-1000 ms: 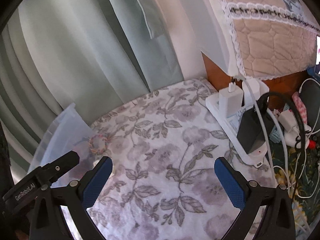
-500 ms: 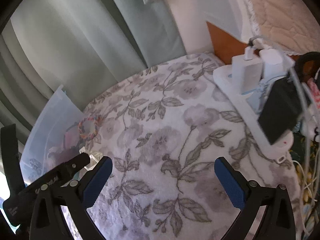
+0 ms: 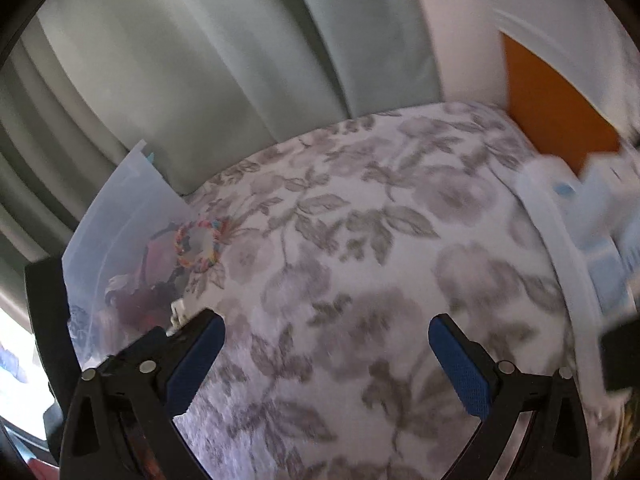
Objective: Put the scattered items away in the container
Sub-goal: 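Grasp the white plastic clip with the left gripper while the right gripper grasps the rainbow rope ring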
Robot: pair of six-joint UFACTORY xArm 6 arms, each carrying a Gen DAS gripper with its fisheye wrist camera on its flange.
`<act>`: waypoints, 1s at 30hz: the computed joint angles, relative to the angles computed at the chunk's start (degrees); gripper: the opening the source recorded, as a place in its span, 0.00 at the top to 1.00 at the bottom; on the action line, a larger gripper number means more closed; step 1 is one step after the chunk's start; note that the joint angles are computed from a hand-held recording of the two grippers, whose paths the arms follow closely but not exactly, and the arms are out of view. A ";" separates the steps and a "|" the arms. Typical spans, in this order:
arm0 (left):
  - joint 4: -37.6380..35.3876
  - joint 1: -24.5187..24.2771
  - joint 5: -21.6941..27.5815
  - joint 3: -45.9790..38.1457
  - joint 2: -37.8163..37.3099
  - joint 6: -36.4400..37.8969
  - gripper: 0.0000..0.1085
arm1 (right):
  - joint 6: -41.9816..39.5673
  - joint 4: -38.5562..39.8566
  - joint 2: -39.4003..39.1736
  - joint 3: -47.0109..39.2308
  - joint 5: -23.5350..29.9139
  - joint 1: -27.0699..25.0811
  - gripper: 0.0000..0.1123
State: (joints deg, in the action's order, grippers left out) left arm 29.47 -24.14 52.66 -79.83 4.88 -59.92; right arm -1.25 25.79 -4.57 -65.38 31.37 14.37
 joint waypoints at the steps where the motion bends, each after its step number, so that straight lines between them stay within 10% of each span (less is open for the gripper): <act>1: 0.04 0.02 0.23 -0.32 0.42 -0.11 0.41 | -2.00 1.29 1.40 -1.63 0.33 -0.01 0.08; 16: 3.96 1.79 -1.53 -1.58 2.82 -6.81 0.52 | -19.26 14.52 20.30 -23.66 7.62 1.90 0.09; 30: 6.96 2.44 0.17 -7.62 7.87 -9.88 0.52 | -25.71 15.13 38.19 -47.84 20.83 3.46 0.36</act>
